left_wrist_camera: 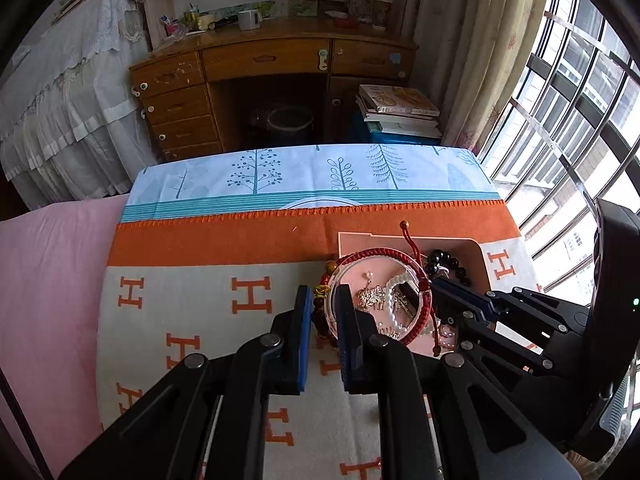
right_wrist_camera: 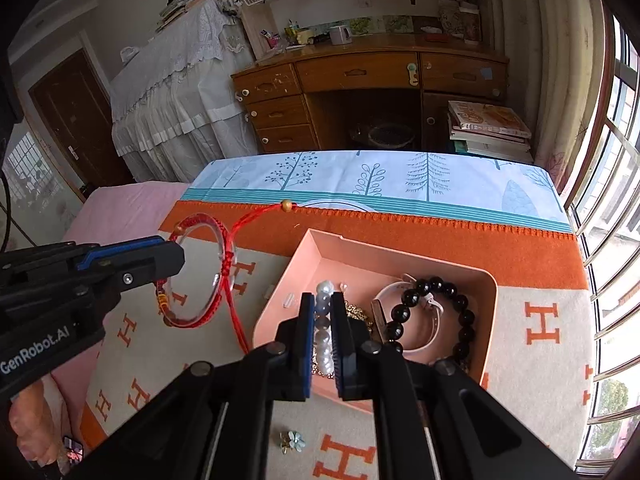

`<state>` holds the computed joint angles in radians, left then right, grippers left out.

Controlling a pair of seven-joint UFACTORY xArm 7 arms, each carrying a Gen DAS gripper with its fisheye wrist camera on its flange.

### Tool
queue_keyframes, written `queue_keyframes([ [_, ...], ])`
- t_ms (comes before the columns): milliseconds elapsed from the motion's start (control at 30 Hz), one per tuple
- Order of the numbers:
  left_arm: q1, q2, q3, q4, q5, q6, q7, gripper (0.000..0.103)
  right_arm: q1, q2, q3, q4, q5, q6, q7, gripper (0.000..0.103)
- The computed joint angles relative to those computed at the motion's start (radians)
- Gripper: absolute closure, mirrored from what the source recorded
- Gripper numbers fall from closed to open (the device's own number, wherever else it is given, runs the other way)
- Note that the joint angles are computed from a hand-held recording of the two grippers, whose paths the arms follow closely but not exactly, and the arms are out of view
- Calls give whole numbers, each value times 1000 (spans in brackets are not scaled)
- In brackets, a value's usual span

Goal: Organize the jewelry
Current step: 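Carry the red bracelet and pearl bracelet into the pink tray and open both tools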

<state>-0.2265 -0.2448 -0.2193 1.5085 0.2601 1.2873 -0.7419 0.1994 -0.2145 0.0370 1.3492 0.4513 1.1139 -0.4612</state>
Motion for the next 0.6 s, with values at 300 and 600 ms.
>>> queue_keyframes([
  [300, -4, 23, 10, -10, -30, -35, 22, 93, -28, 12, -10, -3, -58, -15, 34, 94],
  [600, -50, 118, -1, 69, -24, -53, 32, 93, -78, -22, -47, -8, -71, -59, 42, 94],
])
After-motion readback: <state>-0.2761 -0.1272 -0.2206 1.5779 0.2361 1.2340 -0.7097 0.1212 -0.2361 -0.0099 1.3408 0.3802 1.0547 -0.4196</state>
